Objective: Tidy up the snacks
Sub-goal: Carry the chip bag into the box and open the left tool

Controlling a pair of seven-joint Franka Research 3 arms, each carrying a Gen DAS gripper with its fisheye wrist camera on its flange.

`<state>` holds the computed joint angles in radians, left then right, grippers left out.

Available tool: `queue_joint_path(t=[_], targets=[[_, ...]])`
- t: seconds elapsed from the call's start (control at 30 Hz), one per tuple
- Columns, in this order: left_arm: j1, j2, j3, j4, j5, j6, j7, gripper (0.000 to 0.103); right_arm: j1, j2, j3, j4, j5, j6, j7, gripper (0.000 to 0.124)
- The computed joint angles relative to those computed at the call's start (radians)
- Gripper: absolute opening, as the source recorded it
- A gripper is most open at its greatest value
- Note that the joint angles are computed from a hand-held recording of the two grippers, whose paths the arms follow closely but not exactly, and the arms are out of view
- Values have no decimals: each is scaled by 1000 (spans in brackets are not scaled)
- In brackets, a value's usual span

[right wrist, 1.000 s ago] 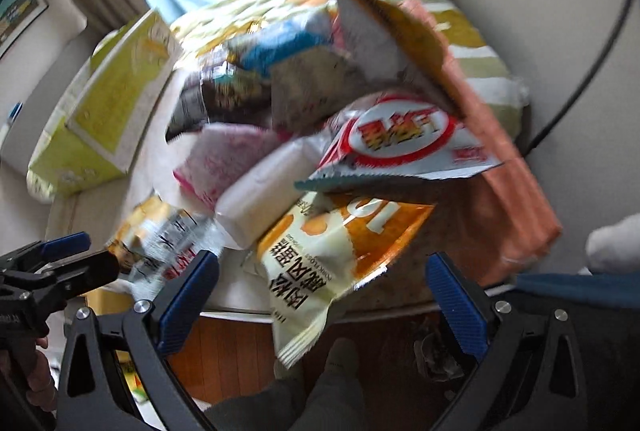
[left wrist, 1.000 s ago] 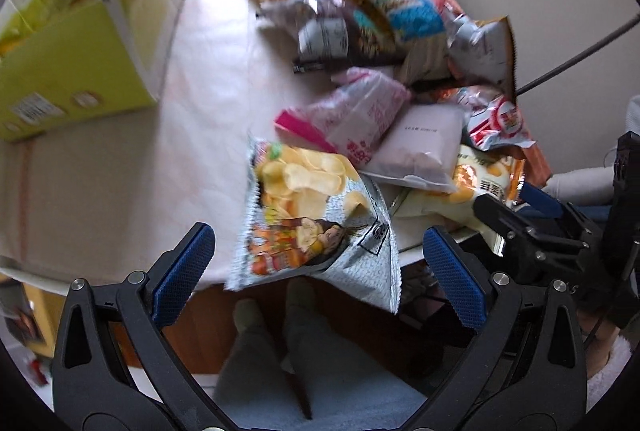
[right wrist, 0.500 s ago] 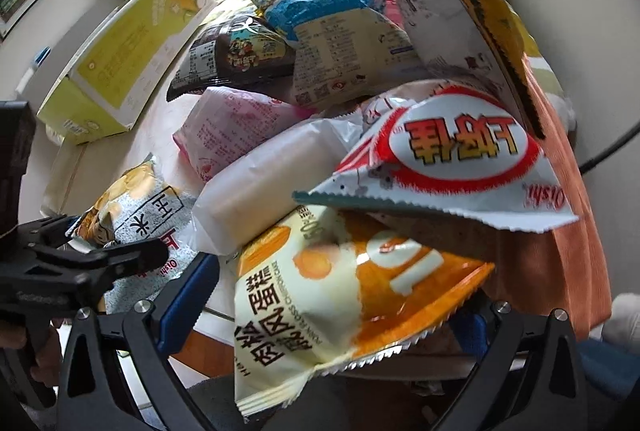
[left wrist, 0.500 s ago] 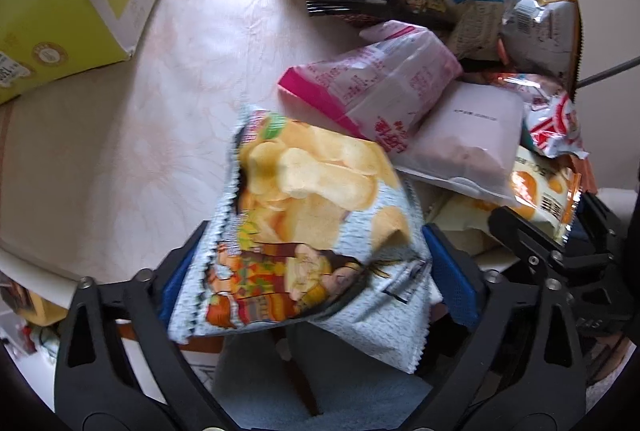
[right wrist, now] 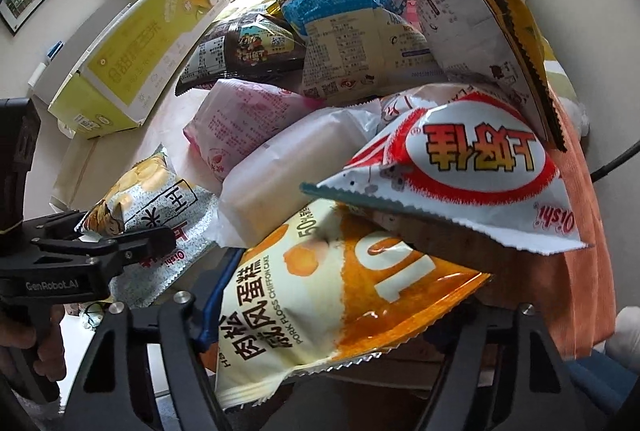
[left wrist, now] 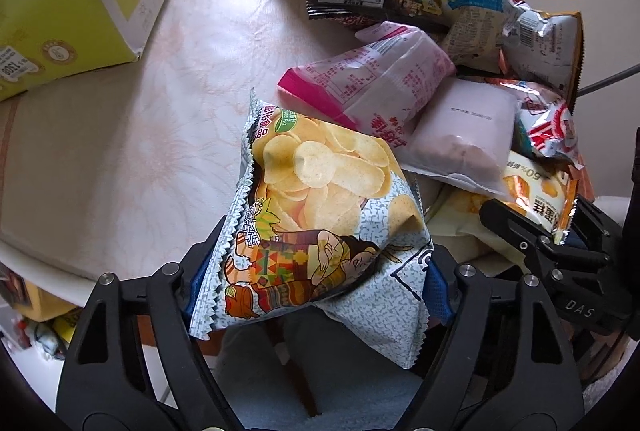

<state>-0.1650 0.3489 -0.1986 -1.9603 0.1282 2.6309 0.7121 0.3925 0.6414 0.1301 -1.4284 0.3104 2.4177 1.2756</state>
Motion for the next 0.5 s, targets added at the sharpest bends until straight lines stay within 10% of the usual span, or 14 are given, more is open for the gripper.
queue_joint_path(t=[0.5], targets=[[-18, -125, 15, -66, 84, 20, -47, 78, 4, -166, 6, -196, 28, 114, 41, 68]])
